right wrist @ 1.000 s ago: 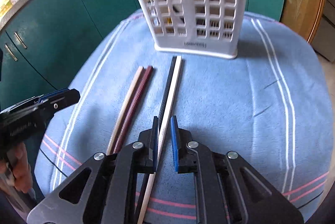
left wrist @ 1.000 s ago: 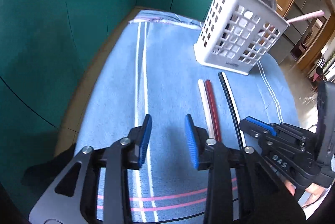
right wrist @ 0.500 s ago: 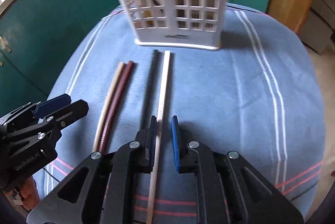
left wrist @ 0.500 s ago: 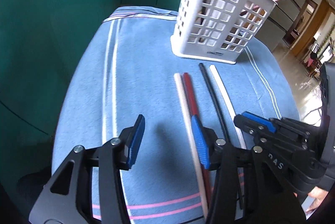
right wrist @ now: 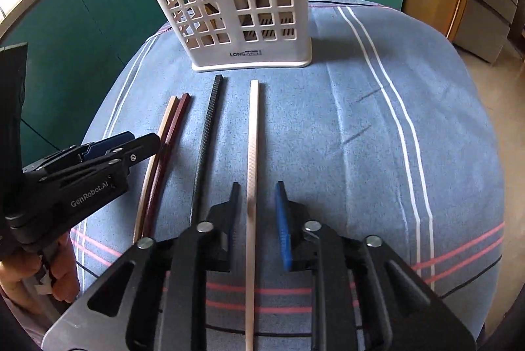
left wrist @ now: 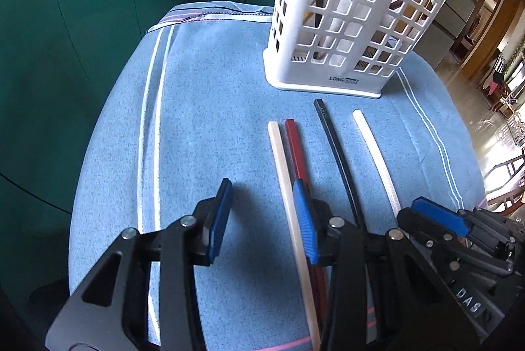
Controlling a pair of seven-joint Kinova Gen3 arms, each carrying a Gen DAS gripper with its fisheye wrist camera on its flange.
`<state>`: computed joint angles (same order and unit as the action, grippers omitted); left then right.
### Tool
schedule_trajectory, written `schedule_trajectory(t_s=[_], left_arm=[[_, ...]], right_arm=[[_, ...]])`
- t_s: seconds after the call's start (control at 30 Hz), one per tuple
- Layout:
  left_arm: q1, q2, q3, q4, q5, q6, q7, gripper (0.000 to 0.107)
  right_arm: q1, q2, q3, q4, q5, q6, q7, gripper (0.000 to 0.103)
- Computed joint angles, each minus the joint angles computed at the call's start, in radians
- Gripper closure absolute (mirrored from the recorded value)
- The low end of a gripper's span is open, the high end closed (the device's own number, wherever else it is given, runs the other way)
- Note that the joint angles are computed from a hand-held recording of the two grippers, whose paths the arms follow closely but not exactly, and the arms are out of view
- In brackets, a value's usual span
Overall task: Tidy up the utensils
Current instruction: 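Lower the left tool onto the beige chopstick while the right tool approaches the white chopstick, then grasp the beige chopstick with the left tool while the right tool grasps the white chopstick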
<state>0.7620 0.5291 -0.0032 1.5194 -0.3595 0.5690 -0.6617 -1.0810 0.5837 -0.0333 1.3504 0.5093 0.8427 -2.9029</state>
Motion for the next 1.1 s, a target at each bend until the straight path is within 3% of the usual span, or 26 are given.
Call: schedule_trajectory(t_s=[0.2, 0.33, 0.4, 0.53, 0.63, 0.73, 0.83, 1.1], left_arm=[[0.015, 0.038, -0.011, -0.069, -0.022, 0.053, -0.013, 0.068], [0.002, 0.042, 0.001, -0.079, -0.013, 0.075, -0.03, 0.096], [-0.002, 0.031, 0.002, -0.053, -0.014, 0.056, -0.029, 0.098], [-0.044, -0.013, 0.039, 0.017, 0.032, 0.013, -0.063, 0.1], [-0.082, -0.055, 0.078, 0.082, 0.084, -0.025, -0.113, 0.1], [-0.064, -0.072, 0.056, 0.093, 0.081, -0.027, -0.102, 0.099], [-0.055, -0.052, 0.045, 0.046, 0.066, 0.019, -0.098, 0.09], [-0.056, 0.025, 0.06, -0.087, 0.068, 0.147, -0.171, 0.085]], right_arm=[[-0.002, 0.041, 0.001, -0.062, -0.011, 0.053, 0.037, 0.081], [-0.015, 0.055, 0.01, -0.081, -0.004, 0.077, 0.043, 0.081], [-0.01, 0.048, 0.011, -0.066, -0.008, 0.064, 0.03, 0.097], [0.004, 0.016, -0.002, -0.02, -0.036, 0.042, 0.009, 0.097], [0.026, -0.012, -0.033, 0.012, -0.071, 0.028, 0.029, 0.097], [0.03, -0.024, -0.037, 0.021, -0.072, 0.012, 0.052, 0.096], [0.03, -0.003, -0.022, -0.032, -0.062, 0.05, 0.068, 0.089], [0.076, 0.137, -0.021, -0.285, -0.124, 0.197, 0.264, 0.085]])
